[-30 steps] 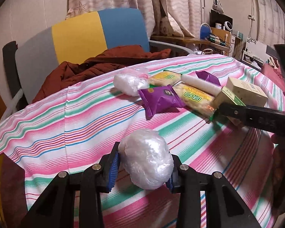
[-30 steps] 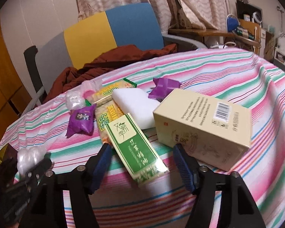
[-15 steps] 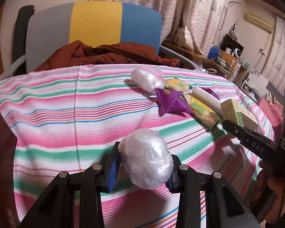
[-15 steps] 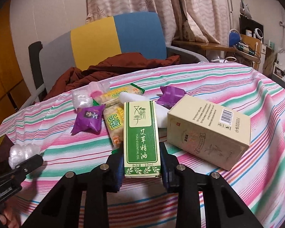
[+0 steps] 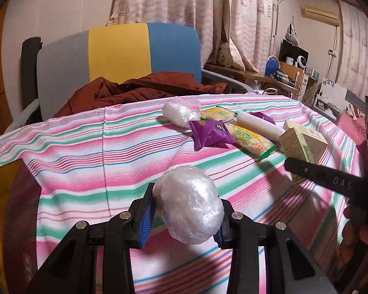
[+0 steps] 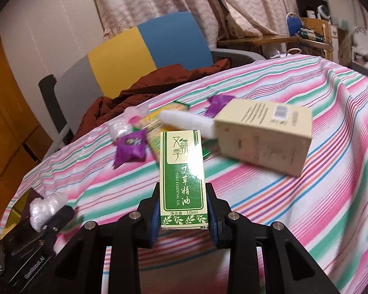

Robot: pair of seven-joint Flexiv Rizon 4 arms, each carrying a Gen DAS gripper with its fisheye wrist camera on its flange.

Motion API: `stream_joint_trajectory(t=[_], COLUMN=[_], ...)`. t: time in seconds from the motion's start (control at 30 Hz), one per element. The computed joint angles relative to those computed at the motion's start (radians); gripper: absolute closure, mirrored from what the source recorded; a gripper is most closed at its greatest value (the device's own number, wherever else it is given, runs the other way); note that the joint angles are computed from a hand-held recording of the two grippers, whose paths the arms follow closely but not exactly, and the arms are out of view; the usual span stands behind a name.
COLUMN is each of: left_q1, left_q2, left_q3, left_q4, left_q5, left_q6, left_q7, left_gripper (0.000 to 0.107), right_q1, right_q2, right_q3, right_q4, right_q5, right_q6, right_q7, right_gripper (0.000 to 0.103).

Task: Organize objects
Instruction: 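Carry the white ball with the left tool and green box with the right tool over the gold tray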

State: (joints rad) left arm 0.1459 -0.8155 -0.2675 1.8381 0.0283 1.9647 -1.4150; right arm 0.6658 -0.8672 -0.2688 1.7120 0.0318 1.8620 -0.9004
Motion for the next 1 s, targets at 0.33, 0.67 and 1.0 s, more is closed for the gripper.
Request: stream_joint_trajectory(t=[0.33,0.67,1.0], left_q1=[0.114,0.326,0.451], left_q2=[0.03,0.075,0.201], left_q3=[-0.082,-0.216,-0.178], left_q4=[0.106,0.299,0.431], left_q5=[0.096,0.275,0.449], left_q6=[0.066,0.151,0.258], left_q7=[-0.093,-0.268,-0.453], left_gripper=[0.068,0.068,0.068], right_q1=[0.058,0.098,0.082], right_q2=[0.029,0.042,0.062], right_q3=[0.025,0.072,0.172], right_q4=[0.017,0.012,0.008], right_q5=[-0.006,-0.016,-0.08], right_q6=[0.019,0.001,0.013], right_q7=[-0.022,-0.027,-0.049], right_gripper=[0.071,0.071,0.071])
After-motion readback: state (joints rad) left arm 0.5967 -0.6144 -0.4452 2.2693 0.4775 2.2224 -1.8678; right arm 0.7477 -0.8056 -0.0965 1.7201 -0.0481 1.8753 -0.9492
